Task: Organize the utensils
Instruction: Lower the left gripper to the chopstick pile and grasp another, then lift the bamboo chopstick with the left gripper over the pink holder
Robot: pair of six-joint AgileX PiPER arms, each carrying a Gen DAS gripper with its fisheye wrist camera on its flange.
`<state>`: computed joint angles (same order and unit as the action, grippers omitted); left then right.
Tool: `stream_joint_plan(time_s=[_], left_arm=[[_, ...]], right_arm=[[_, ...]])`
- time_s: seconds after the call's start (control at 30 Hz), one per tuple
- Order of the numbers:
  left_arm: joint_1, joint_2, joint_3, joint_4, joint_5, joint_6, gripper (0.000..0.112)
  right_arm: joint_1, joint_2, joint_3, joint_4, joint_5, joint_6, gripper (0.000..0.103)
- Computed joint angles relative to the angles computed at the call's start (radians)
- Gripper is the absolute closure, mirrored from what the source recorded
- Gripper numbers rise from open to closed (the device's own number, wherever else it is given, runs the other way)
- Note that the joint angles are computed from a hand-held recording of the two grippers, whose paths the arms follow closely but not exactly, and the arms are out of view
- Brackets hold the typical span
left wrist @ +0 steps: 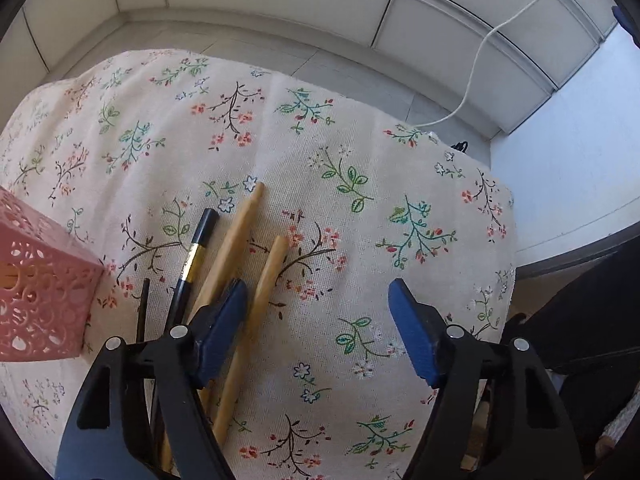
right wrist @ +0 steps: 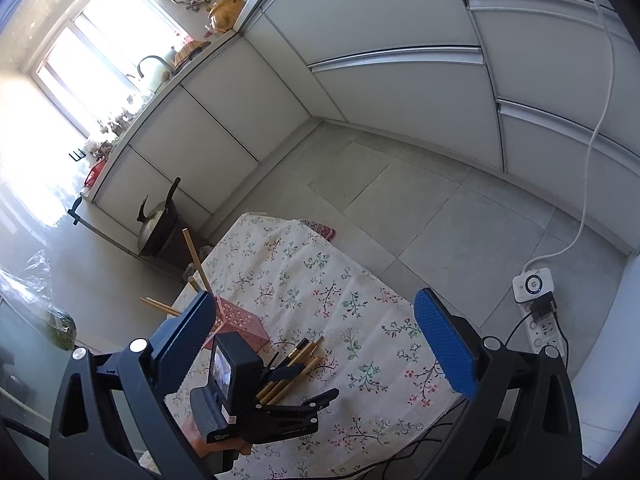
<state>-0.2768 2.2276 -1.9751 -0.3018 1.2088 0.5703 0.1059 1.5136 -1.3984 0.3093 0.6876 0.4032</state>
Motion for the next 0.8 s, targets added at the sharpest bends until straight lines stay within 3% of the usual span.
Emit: stream_joint_plan(time_s=[0.03, 0.1, 0.3, 0.57, 0.7, 0.8], left_arm=[[-0.009, 0.0, -0.005, 0.027, -0.008, -0.026, 0.049], [-0.043, -0.012, 0.019, 0.101, -0.056, -0.073, 0.068], [-0.082, -0.013, 0.026, 0.223, -0.112, -0.237, 0.096], [-0.105, -0.149, 0.28, 0.252, -0.324, -0.263, 0.106], [-0.059, -0.291, 0.412, 0.186, -0.347, -0.206, 0.106], [0.007, -0.428, 0.506, 0.074, -0.365, -0.168, 0.106]], right_arm=[[0.001, 0.003, -0.004, -0.001, 0.005, 0.004, 0.007], [-0.003, 0.01, -0.009, 0.006, 0.015, 0.002, 0.007], [0.003, 0.054, -0.033, -0.005, 0.055, 0.011, 0.007], [0.035, 0.139, -0.065, -0.094, 0.093, 0.106, 0.007], [0.026, 0.195, -0.086, -0.04, 0.12, 0.126, 0.007], [0.022, 0.283, -0.128, 0.082, 0.163, 0.097, 0.007]])
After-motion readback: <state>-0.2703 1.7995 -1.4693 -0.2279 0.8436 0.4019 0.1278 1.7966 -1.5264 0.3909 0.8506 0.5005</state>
